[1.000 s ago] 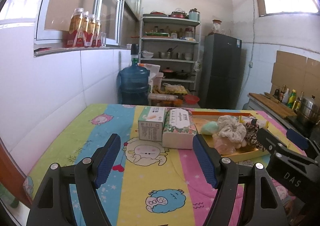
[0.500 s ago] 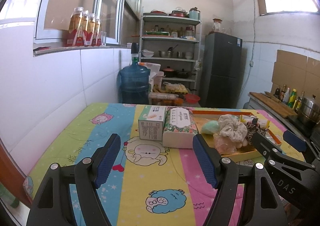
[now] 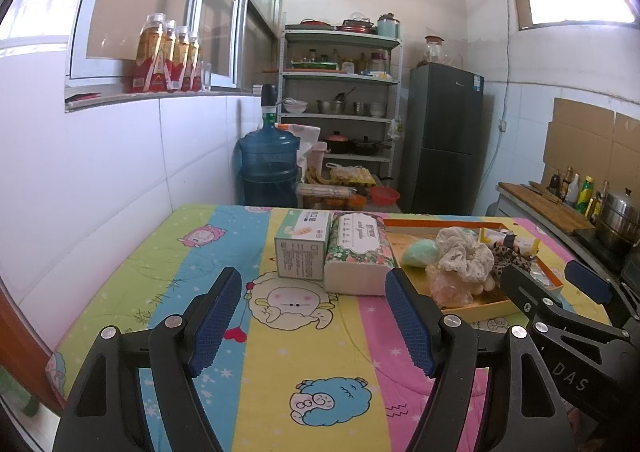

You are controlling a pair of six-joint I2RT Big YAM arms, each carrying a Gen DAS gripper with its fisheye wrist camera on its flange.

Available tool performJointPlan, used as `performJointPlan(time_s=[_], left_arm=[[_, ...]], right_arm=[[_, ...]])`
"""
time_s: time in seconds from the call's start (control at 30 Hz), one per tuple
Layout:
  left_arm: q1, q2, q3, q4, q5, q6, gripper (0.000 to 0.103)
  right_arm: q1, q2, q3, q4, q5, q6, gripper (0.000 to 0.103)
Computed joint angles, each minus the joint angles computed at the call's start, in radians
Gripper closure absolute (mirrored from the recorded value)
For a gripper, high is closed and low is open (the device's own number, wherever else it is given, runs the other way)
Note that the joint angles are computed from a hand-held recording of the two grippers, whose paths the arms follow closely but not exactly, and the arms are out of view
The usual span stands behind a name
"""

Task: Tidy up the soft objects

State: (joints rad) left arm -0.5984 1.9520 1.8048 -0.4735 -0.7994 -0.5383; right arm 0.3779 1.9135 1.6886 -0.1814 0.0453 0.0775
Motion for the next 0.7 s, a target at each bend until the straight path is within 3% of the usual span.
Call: performJointPlan(time_s=[0.7], left_arm=[[-0.003, 0.008, 0.005, -0.007, 0.002, -0.006, 0.027]], right_arm=[[0.002, 0.005, 0.002, -0.001, 0.001, -0.003, 0.013]])
